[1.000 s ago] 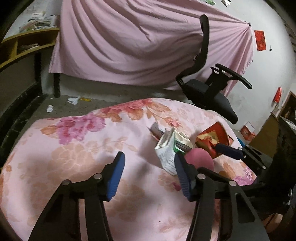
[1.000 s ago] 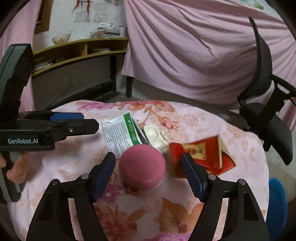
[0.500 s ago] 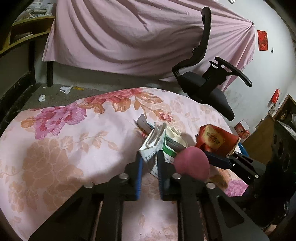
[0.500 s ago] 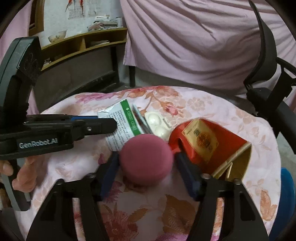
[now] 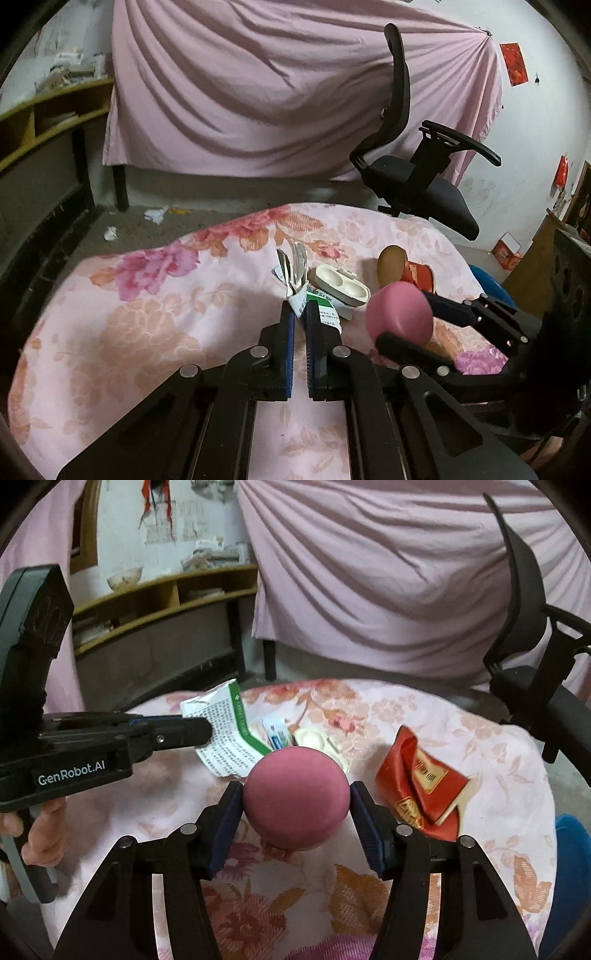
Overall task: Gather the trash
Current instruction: 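Carry the paper packet and pink lid over the blue basin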
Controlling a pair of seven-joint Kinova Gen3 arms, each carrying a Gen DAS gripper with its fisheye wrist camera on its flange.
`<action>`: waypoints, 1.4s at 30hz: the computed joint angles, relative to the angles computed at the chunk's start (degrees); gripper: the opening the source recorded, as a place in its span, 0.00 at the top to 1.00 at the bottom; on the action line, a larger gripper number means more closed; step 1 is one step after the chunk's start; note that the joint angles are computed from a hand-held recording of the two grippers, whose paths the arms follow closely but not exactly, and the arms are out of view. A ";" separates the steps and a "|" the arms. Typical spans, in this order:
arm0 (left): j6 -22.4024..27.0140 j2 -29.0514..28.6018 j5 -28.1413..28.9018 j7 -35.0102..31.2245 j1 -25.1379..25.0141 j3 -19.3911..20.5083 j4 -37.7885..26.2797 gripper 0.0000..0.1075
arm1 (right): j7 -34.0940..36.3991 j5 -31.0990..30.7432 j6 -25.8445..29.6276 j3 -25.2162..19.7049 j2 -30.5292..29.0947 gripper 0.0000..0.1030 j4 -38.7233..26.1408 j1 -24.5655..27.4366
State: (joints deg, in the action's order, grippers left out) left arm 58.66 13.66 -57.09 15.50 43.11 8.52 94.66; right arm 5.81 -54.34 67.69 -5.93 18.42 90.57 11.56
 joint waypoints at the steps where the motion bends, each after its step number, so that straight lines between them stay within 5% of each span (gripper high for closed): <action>1: 1.51 0.44 -0.43 -0.01 0.67 0.13 -0.72 0.97 | 0.69 -1.09 0.42 -0.05 -0.03 0.45 0.27 0.73; 22: 20.79 12.41 -5.99 -17.17 13.56 -3.79 -24.51 0.97 | 8.85 -23.77 14.28 3.30 3.24 0.45 -0.49 14.12; 42: 17.65 29.35 -0.47 -39.81 19.07 -14.32 -54.74 0.97 | -0.62 -28.29 13.24 1.59 10.70 0.45 -12.32 24.12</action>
State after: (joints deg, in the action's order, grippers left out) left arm 76.31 43.01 -57.55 -24.31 62.18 -5.79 39.93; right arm 5.19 -82.63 80.93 -4.33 29.13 78.25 35.68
